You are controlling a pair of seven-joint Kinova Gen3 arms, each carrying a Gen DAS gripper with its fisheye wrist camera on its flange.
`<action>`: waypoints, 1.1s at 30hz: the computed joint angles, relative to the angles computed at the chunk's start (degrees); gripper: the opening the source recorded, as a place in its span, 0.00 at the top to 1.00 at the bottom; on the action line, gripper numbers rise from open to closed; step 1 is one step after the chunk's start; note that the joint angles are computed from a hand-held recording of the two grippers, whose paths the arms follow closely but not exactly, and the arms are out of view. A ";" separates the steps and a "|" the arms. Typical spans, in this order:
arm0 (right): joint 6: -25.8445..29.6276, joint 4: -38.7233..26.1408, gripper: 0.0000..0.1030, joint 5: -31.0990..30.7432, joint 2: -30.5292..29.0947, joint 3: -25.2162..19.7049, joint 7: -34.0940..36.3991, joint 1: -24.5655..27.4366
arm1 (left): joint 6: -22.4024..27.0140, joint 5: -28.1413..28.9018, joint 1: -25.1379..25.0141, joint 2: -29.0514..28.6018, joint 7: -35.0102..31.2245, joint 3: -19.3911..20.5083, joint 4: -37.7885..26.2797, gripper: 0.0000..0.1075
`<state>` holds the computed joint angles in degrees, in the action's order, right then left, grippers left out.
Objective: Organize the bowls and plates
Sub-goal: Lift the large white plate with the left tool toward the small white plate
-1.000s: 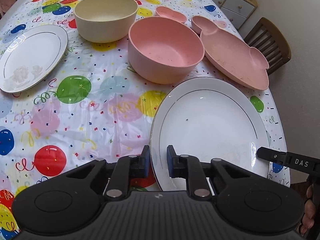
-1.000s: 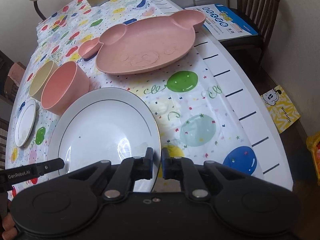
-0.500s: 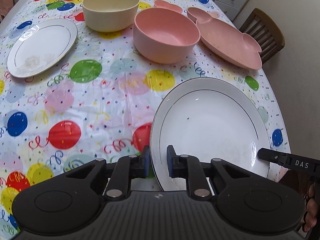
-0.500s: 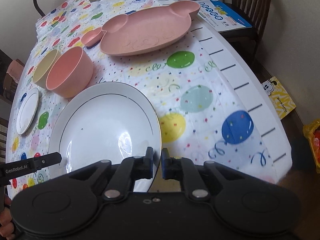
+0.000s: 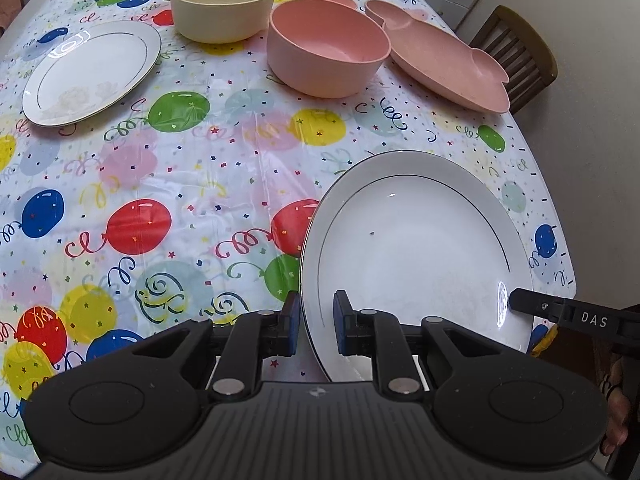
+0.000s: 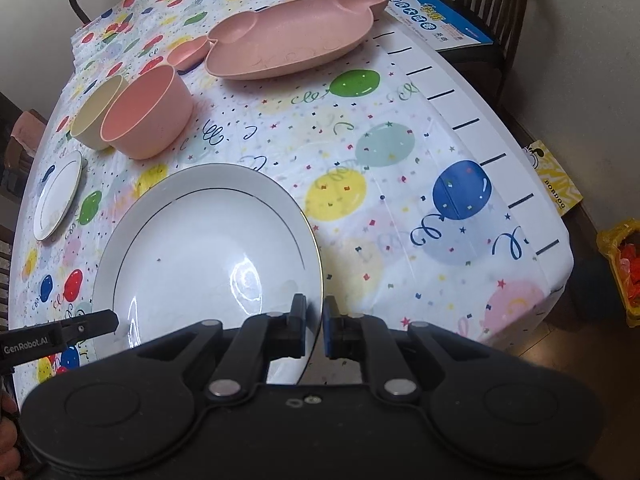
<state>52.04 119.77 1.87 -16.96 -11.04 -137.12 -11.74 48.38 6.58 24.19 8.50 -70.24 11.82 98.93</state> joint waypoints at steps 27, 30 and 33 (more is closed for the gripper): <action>7.29 -7.94 0.46 16.78 0.40 -12.67 -17.05 -5.09 | -3.21 -4.31 -2.56 -10.56 -0.67 -0.16 4.49 0.49; 7.77 -8.93 0.40 18.63 1.13 -13.90 -19.01 -6.30 | -3.32 -3.77 -3.57 -12.08 -1.83 -0.44 5.25 0.48; 8.25 -9.96 0.38 20.74 1.87 -15.13 -21.37 -7.68 | -3.67 -3.42 -4.67 -13.81 -2.76 -0.80 6.17 0.44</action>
<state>60.28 109.80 22.61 -15.10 -26.17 -158.49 -19.42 44.72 3.16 19.53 -5.32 -73.00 11.02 105.10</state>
